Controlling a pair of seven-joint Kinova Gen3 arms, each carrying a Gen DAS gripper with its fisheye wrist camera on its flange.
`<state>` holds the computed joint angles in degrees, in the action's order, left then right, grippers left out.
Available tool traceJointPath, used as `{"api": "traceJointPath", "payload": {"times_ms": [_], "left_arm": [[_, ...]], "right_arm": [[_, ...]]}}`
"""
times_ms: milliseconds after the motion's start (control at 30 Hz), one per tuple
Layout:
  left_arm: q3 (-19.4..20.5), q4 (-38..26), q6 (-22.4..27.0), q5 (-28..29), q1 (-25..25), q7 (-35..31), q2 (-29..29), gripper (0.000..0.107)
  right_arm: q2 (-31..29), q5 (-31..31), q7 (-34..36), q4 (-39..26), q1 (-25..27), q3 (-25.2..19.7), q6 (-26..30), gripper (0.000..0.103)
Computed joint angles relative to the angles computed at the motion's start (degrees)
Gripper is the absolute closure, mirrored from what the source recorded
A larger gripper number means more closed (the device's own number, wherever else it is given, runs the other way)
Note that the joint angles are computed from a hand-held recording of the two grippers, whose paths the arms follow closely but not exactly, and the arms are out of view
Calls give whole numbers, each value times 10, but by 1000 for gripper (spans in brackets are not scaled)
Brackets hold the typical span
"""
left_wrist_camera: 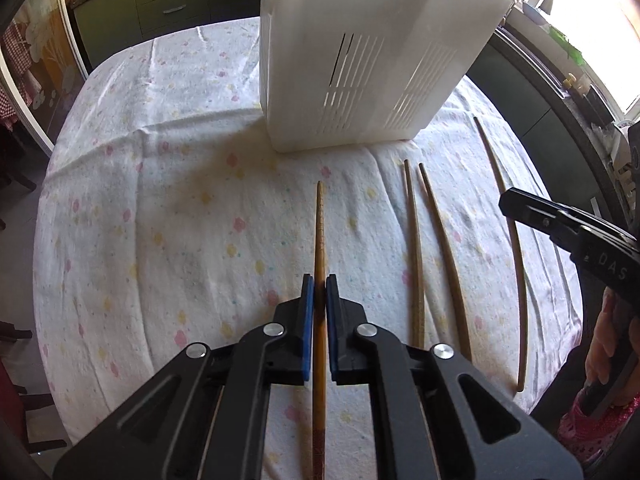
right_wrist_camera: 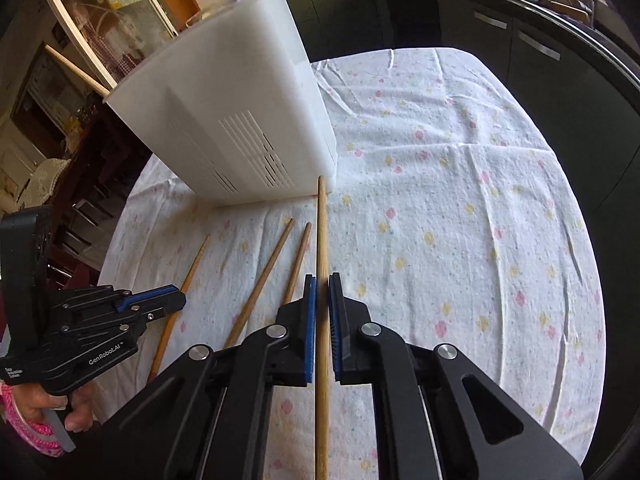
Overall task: Organize utensils
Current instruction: 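Lower both tools to the loose chopsticks and close each on one, then lift both chopsticks over the caddy and open both tools to drop them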
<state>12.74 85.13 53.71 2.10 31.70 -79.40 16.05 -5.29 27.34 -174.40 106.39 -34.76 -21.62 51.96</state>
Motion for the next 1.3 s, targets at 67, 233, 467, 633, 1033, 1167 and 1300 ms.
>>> {"api": "traceJointPath", "payload": {"times_ms": [67,233,467,633,1033,1167,1300], "left_arm": [[0,6,-8,-1,-2,-4,-16,102],[5,17,-24,-4,-5,-12,-58,102],[17,20,-36,-1,-10,-22,-106,102],[25,14,-41,5,-11,-31,-133,102],[45,-95,-38,-70,7,10,-142,102],[48,-152,-32,-125,26,41,-130,102],[42,-196,-34,-167,44,67,-115,102]], "right_arm": [[-16,13,-4,-6,1,-4,6,96],[-56,44,-28,-14,10,-47,36,96],[-82,74,-45,-39,24,-105,76,96],[-91,92,-34,-70,43,-132,105,96],[-66,154,52,-199,66,-151,179,96],[-50,179,84,-255,56,-140,199,96],[-22,230,98,-308,39,-135,226,96]]}}
